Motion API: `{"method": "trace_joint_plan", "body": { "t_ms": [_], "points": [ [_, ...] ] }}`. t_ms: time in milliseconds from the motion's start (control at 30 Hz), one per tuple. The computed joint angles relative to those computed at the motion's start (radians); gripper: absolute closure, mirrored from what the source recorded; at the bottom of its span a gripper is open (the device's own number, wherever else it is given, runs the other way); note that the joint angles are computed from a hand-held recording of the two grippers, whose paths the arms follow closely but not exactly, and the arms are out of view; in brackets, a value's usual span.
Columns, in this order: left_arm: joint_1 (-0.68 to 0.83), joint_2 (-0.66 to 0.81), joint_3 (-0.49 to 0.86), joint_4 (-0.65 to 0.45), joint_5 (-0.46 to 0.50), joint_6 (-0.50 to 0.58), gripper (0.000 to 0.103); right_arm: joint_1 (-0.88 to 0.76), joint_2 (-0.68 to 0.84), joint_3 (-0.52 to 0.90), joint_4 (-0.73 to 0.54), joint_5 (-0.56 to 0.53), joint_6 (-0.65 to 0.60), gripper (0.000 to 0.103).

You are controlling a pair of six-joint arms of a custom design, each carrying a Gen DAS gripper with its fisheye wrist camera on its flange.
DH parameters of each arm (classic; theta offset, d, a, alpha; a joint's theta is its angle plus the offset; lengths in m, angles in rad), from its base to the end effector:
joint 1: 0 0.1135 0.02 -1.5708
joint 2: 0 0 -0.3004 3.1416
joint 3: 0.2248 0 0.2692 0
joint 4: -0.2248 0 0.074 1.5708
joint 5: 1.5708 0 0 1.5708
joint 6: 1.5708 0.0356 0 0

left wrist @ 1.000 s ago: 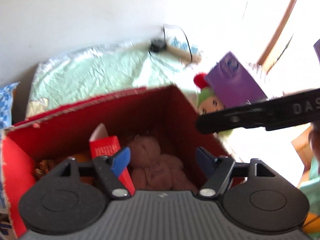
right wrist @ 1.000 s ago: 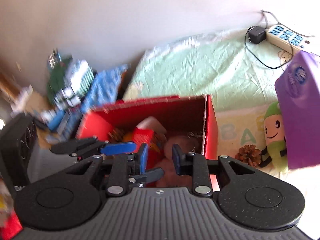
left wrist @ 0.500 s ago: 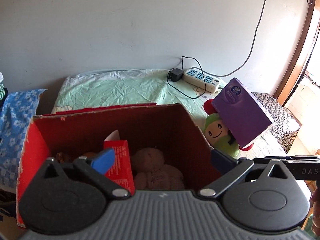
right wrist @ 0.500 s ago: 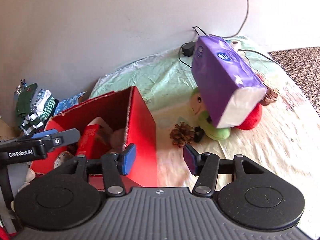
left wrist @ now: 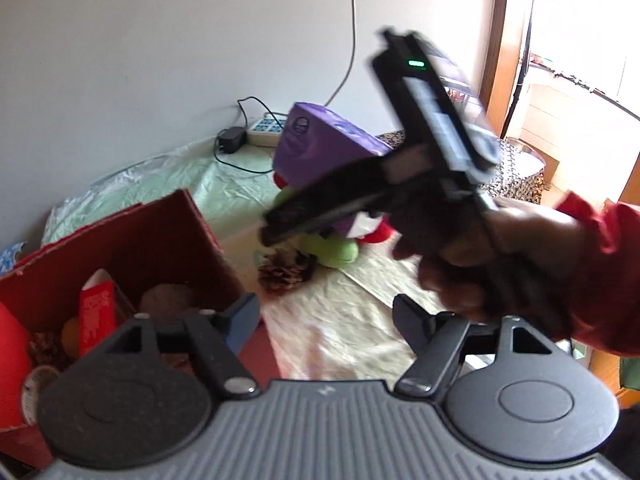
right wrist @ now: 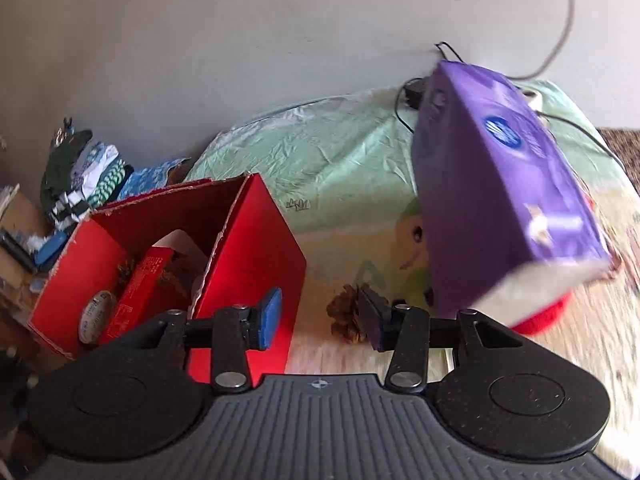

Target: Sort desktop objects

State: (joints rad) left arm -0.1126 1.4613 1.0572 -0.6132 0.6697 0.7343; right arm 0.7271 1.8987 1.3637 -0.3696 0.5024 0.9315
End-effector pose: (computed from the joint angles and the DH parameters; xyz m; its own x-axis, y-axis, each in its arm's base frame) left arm 0.3012 -0.0563 0.2774 -0.3512 0.5684 -0.7440 0.8725 0.4870 -0.0398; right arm 0.3387 0.2784 0.2330 -0.6395 0.3724 -0.6725 0.2564 0.9281 0.2701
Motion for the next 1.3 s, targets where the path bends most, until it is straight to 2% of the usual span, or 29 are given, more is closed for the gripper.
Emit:
{"method": "trace_joint_plan", "body": {
  "t_ms": [67, 100, 200, 300, 367, 600, 833, 967, 1100, 1200, 1267, 1300],
  "points": [
    [-0.038, -0.010, -0.041, 0.025, -0.047, -0.056, 0.027, -0.035, 0.074, 0.069, -0.005, -0.029, -0.081, 0.057],
    [-0.058, -0.013, -0.061, 0.038, -0.072, -0.086, 0.032, -0.044, 0.104, 0.090, -0.007, -0.025, -0.103, 0.057],
    [-0.108, 0.017, -0.100, 0.095, -0.166, -0.198, 0.032, -0.069, 0.180, 0.129, 0.000, -0.016, -0.166, 0.059],
    [-0.128, 0.064, -0.118, 0.113, -0.176, -0.285, 0.032, -0.089, 0.216, 0.122, 0.016, -0.080, -0.205, 0.059],
    [-0.144, 0.078, -0.142, 0.146, -0.191, -0.334, 0.031, -0.088, 0.228, 0.126, -0.013, -0.077, -0.207, 0.058],
    [-0.204, 0.093, -0.226, 0.300, -0.296, -0.455, 0.025, -0.070, 0.107, 0.059, -0.104, -0.233, -0.249, 0.052],
    [-0.276, 0.154, -0.223, 0.392, -0.399, -0.487, 0.024, -0.045, 0.013, -0.050, -0.094, -0.365, -0.231, 0.051],
    [-0.322, 0.176, -0.232, 0.460, -0.458, -0.487, 0.024, -0.028, -0.081, -0.167, -0.026, -0.335, -0.200, 0.051],
    [-0.336, 0.190, -0.217, 0.448, -0.476, -0.487, 0.024, -0.002, -0.166, -0.238, 0.000, -0.250, -0.163, 0.051],
    [-0.331, 0.165, -0.203, 0.401, -0.500, -0.491, 0.022, 0.021, -0.221, -0.276, 0.016, -0.196, -0.147, 0.048],
    [-0.295, 0.094, -0.194, 0.332, -0.480, -0.489, 0.021, 0.040, -0.262, -0.308, 0.042, -0.173, -0.130, 0.044],
    [-0.262, 0.049, -0.195, 0.310, -0.455, -0.481, 0.014, 0.046, -0.278, -0.326, 0.067, -0.169, -0.126, 0.042]
  ]
}}
